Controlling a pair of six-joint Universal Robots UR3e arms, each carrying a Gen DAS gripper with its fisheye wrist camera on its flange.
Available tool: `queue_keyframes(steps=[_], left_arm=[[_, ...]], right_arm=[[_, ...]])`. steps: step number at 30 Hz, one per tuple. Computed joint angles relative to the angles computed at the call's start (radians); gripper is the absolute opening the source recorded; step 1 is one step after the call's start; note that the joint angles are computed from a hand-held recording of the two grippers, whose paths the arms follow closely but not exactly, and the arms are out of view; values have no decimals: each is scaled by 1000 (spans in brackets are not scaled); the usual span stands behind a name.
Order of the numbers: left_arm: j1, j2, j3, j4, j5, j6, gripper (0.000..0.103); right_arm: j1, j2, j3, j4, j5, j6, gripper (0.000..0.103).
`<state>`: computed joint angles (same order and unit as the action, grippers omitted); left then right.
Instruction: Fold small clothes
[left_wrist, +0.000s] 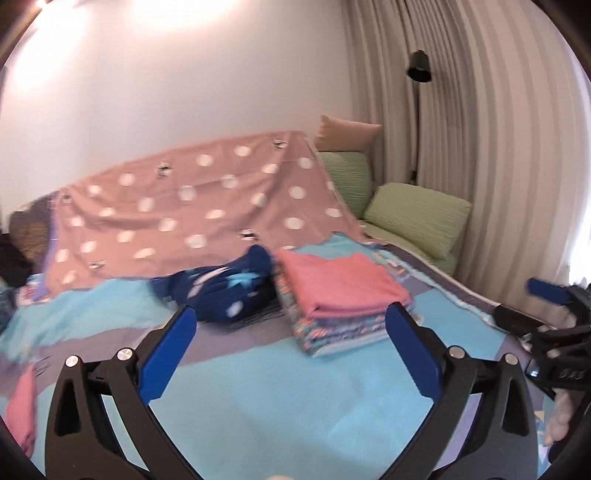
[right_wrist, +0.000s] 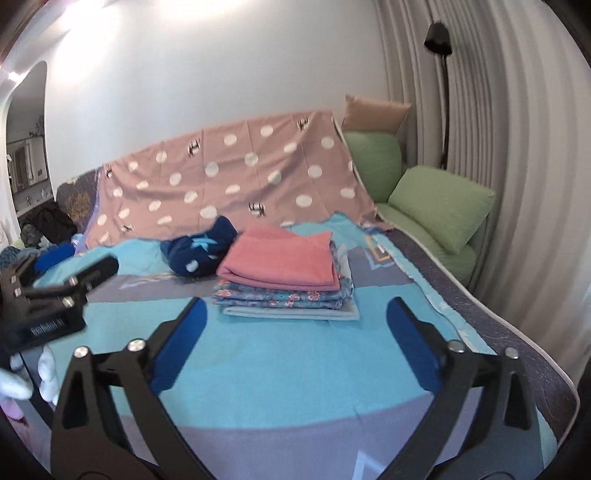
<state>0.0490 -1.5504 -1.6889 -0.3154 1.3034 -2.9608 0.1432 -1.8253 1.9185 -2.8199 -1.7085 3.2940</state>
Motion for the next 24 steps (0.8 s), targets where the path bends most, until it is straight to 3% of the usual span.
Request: queue_keyframes(steps=[3,8,20,24], left_arm=[[-5,151,-142,2,81,-5,102],[60,366,-240,-246,-38,19,102],[139,612,-323,-394,-146,52,102],[133,640,-327,-410,-131,54,102]], right_arm=[[44,-74,-1,113,-2,22,101],[121,-155,9,249,-50,82,101],[187,-258,45,343,-135,157,101],[192,-272,54,355,-133,161,101]])
